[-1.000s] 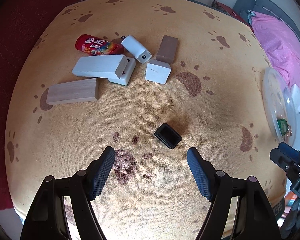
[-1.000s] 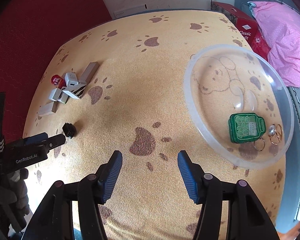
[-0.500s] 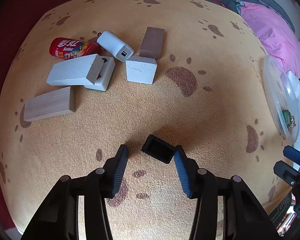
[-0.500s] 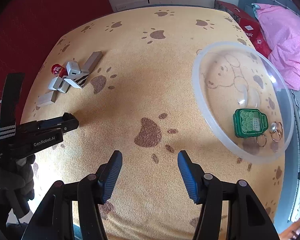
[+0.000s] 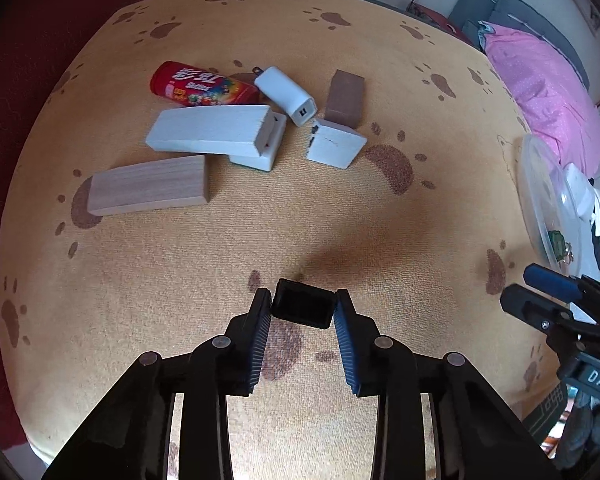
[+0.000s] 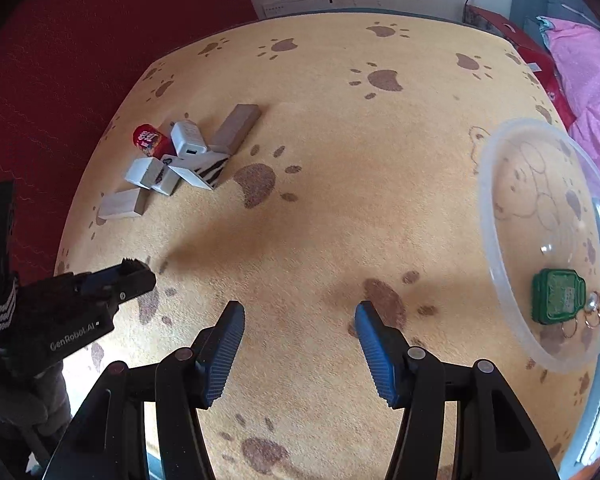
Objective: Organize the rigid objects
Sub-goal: 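Grasp the white flat block with the right tool while the left tool holds the plug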
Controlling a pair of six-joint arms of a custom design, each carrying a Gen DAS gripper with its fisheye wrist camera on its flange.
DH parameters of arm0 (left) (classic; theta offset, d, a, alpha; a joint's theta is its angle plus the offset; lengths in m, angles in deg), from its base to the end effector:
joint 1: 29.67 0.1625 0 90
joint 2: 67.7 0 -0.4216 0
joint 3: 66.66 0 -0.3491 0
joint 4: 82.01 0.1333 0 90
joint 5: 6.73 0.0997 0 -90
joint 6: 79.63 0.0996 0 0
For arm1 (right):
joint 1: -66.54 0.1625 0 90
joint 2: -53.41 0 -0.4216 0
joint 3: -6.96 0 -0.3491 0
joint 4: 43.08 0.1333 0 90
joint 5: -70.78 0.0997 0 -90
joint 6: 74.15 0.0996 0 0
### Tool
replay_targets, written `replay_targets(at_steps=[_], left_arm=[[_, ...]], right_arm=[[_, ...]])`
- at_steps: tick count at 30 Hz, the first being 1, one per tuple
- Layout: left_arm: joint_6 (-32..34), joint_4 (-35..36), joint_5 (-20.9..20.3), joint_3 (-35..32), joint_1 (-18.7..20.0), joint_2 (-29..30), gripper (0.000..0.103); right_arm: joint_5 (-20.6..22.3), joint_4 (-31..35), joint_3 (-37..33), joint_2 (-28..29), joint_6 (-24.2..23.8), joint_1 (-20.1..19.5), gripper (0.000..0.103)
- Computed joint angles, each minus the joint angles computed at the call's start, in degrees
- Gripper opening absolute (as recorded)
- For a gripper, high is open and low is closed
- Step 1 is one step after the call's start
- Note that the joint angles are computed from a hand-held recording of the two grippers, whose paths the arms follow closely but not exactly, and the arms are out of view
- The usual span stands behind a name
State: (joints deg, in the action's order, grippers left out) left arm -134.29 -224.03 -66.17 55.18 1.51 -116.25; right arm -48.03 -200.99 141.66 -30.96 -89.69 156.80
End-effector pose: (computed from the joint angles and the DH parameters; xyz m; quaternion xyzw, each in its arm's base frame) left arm -0.2823 -0.3858 0.0281 0.0830 0.9457 -0.1189 0.2909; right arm 0.0871 -0.3852 0.2603 0.0939 -0.9533 0.1140 0.2633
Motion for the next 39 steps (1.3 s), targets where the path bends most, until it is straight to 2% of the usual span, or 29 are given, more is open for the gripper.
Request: replay_targets(at_steps=[12,20,28,30,35,39], left_arm=[[-5.23,4.29,1.55,5.39,-0.37,-9.01,0.033],[-5.82,5.60,1.66,7.29,0.58,-12.02,0.033],[-5.19,5.45,1.42,8.60,1.46,-13.92,0.033],[-5.16,5.53,1.34,8.78,1.57,-14.16,0.033],[-5.21,6.50,1.41,8.71,1.65,-14.57,0.033],[-5.63,6.78,1.85,8.62,1.29,-14.66,0.033]], right_arm=[[4.49,-2.81,-9.80,14.04,5.95,5.50,0.065],[1.85,-4.55,-13.47,21.08,8.28,6.95,0.065],[-1.55,-5.43,-15.04,24.50,8.82,7.05,0.064],[-2.37,-5.50,-15.36,25.16,8.72,7.01,0.059],[-2.80,-4.51,-16.01,26.08,8.56,6.31,0.038],[-4.51,-4.87,-15.91,26.68,6.23,6.91,0.035]])
